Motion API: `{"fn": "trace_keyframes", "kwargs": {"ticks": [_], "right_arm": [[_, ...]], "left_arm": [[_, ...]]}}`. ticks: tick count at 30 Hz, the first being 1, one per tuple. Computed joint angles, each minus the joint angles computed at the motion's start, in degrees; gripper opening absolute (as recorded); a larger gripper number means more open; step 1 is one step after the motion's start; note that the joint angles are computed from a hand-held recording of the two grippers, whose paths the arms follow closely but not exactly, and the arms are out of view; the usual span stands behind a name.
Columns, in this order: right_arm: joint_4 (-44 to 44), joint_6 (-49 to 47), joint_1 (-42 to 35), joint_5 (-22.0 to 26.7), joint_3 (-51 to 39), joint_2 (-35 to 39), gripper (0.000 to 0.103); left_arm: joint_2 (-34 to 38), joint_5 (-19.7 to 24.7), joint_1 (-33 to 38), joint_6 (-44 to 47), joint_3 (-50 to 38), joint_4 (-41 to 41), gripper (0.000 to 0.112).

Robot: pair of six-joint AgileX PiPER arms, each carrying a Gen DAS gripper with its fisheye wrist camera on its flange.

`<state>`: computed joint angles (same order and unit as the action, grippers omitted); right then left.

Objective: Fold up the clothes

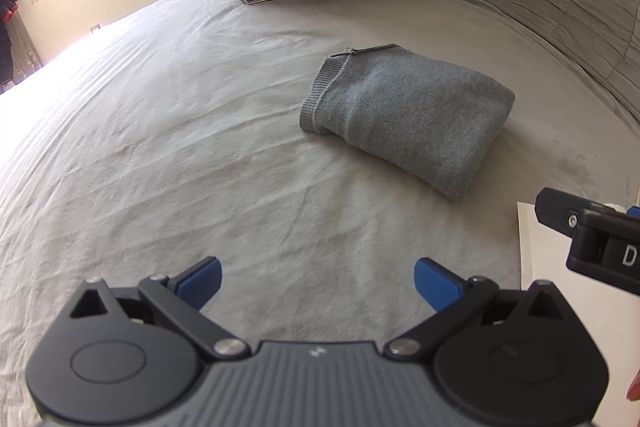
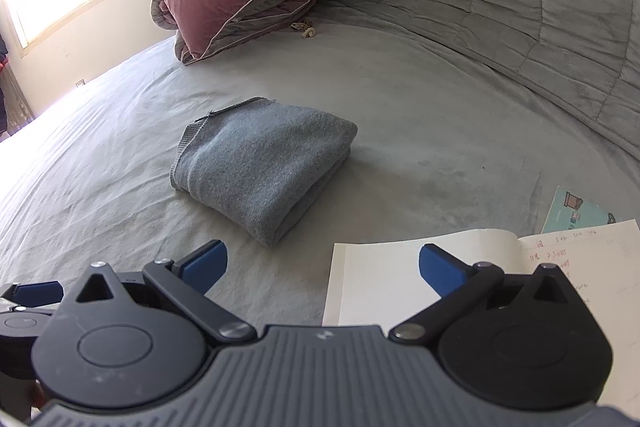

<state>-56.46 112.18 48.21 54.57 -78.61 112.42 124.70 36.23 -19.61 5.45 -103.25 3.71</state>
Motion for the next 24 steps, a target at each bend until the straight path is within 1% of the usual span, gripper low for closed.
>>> {"fn": "trace_keyframes", "kwargs": {"ticks": [24], "right_arm": [[0.6,-2.6,0.7,1.4,-3.1,1.6,0.103]], "left_arm": [[-1.1,0.2,1.6,1.7,0.7,-1.3,0.102]]}}
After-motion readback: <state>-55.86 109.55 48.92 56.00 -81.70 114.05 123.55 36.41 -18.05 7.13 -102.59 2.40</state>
